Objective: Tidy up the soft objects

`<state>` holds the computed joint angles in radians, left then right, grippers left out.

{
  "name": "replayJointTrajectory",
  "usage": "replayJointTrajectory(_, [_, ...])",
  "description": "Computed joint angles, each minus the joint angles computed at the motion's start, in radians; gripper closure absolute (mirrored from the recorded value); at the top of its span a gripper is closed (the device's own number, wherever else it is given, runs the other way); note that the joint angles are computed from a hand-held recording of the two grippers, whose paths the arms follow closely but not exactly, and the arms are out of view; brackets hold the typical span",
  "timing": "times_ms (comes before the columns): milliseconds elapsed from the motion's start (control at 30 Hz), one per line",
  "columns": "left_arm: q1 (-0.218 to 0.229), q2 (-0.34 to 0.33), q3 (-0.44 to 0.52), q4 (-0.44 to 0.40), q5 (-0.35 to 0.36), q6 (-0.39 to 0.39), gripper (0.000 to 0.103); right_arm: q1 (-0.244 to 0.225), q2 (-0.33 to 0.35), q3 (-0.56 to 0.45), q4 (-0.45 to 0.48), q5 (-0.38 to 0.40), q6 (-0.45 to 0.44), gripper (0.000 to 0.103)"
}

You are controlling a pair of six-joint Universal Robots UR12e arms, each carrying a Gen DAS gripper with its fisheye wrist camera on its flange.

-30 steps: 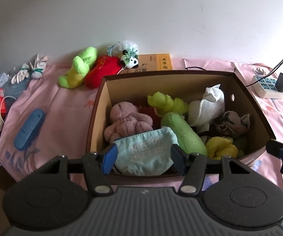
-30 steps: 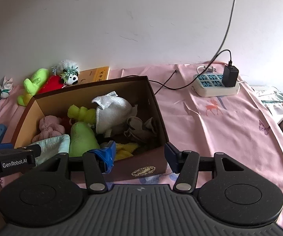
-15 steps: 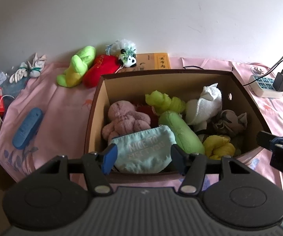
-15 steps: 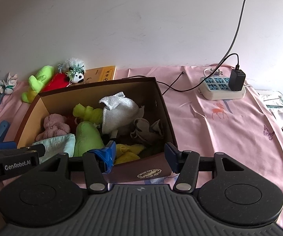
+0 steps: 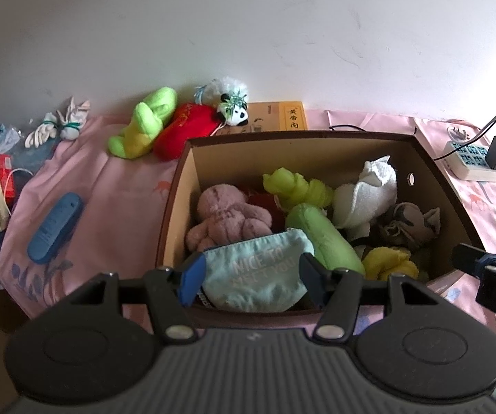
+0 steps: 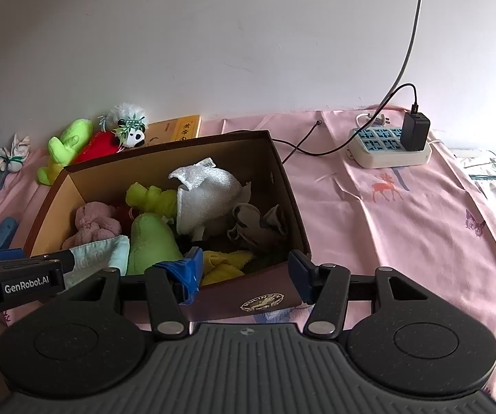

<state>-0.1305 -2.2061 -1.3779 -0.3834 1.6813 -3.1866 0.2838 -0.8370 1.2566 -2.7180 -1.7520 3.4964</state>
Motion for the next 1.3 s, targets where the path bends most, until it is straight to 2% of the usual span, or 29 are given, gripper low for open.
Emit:
replayJointTrajectory(267, [-0.002,-0.005,0.006,-0.008,0.005,-0.001,0.042,0.001,0.001,0.002,-0.01,-0.009,0.0,0.064])
replayJointTrajectory(533, [-0.001,-0.005,0.005,-0.004,-0.001,-0.003,0.042,0.007,0.001,0.011,-0.057,-0.031,-0.041,0.064])
replayJointTrajectory(933, [0.001,0.0,-0.014,0.069,-0.006,-0.011,0.042,0.011,-0.001,0.024,-0.108,-0.026,-0.061,0.064])
replayJointTrajectory(1300, [0.003,-0.001,-0.018,0.089,-0.022,-0.001,0.042,0.013,0.002,0.022,-0.11,-0.027,-0.068,0.063])
